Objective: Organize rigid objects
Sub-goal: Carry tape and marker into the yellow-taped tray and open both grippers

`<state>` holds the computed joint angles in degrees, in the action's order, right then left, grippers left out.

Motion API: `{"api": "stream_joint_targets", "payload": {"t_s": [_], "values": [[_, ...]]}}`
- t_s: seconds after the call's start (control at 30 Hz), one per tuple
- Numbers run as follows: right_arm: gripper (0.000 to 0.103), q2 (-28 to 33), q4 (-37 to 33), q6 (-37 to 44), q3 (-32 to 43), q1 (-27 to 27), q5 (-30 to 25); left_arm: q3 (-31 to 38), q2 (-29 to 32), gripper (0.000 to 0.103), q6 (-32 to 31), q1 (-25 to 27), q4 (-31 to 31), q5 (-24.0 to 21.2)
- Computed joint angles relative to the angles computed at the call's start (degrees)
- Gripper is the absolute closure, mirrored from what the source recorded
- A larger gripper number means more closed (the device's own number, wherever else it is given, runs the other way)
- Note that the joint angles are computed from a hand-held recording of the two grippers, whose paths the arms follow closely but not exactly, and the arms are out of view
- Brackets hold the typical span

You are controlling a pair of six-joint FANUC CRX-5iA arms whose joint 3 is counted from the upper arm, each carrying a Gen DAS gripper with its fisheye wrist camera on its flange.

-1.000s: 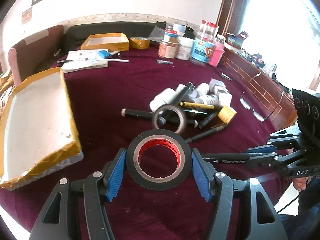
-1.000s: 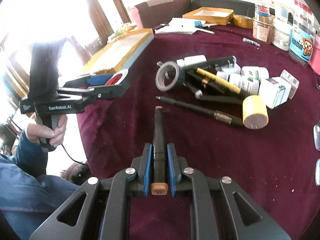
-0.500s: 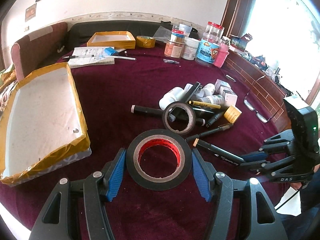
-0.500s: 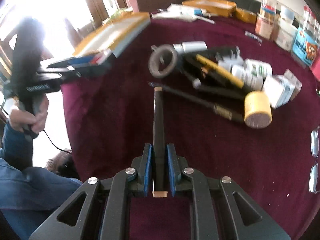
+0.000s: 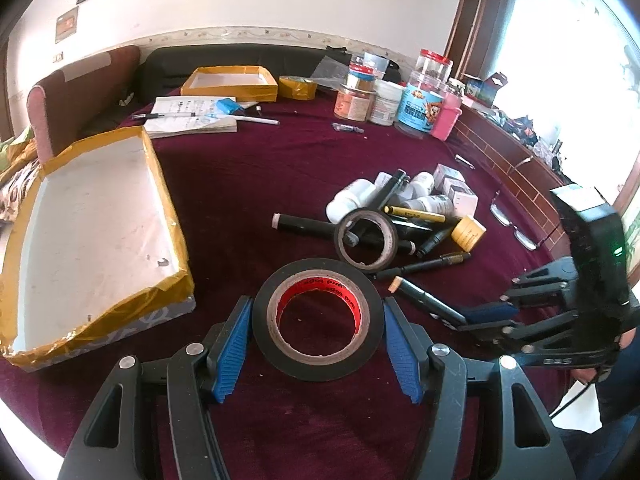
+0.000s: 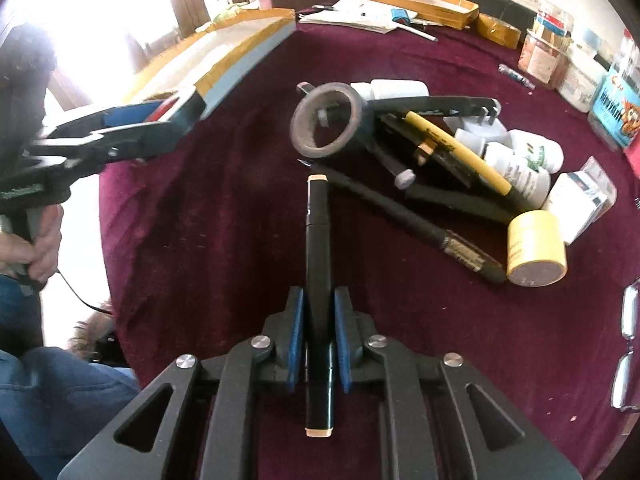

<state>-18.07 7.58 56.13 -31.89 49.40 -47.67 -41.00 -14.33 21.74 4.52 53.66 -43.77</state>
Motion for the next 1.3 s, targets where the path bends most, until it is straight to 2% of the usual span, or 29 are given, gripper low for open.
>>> {"api": "stream_joint_targets", "payload": {"t_s": [0.07, 0.2, 0.27, 0.37, 0.57, 0.7, 0.83, 1.0, 1.1, 1.23, 1.3], "values": [[0.089, -1.8, -2.41, 1.4, 0.37, -0.55, 1.61, 0.14, 0.06, 0.037, 0.01, 0.46, 0.46, -0.27], [0.089, -3.1, -2.38, 1.32, 1.64, -0.73, 4.93, 0.62, -0.32, 0.036, 0.0, 2.48, 1.39, -0.01], [0.089, -1.78, -2.5, 2.06, 3.69, -1.05, 5.95, 1.14, -0.3, 0.036, 0.15, 3.82, 1.66, -0.05], [0.089, 2.09, -7.2, 5.74, 9.18, -2.57, 6.63, 2.78, 0.32, 0.036, 0.98, 5.94, 1.36, 0.77], [0.088, 14.16, -13.42, 10.95, 22.87, -4.47, 6.07, 10.4, 6.42, 0.036, 5.63, 9.43, -2.84, 1.63], [0.088, 23.73, -17.83, 13.85, 33.92, -6.58, 3.05, 17.41, 12.4, 0.036, 11.06, 10.17, -7.82, 1.78], [0.088, 32.84, -18.84, 13.58, 44.34, -8.04, -0.07, 25.25, 18.87, 0.036, 19.13, 9.97, -14.57, 2.1], [0.088, 41.57, -17.07, 10.21, 53.76, -8.7, -2.95, 35.07, 27.01, 0.036, 29.74, 9.59, -20.31, -0.71], [0.089, 46.26, -16.79, 8.84, 59.23, -9.26, -4.71, 42.04, 32.32, 0.036, 37.18, 9.17, -24.11, -4.29], [0.089, 50.35, -14.3, 6.45, 63.48, -9.15, -6.44, 47.0, 36.44, 0.036, 41.9, 8.83, -25.93, -6.33], [0.089, 51.87, -13.72, 5.61, 64.99, -9.35, -6.96, 48.0, 37.81, 0.036, 42.26, 8.94, -25.01, -6.68]]}}
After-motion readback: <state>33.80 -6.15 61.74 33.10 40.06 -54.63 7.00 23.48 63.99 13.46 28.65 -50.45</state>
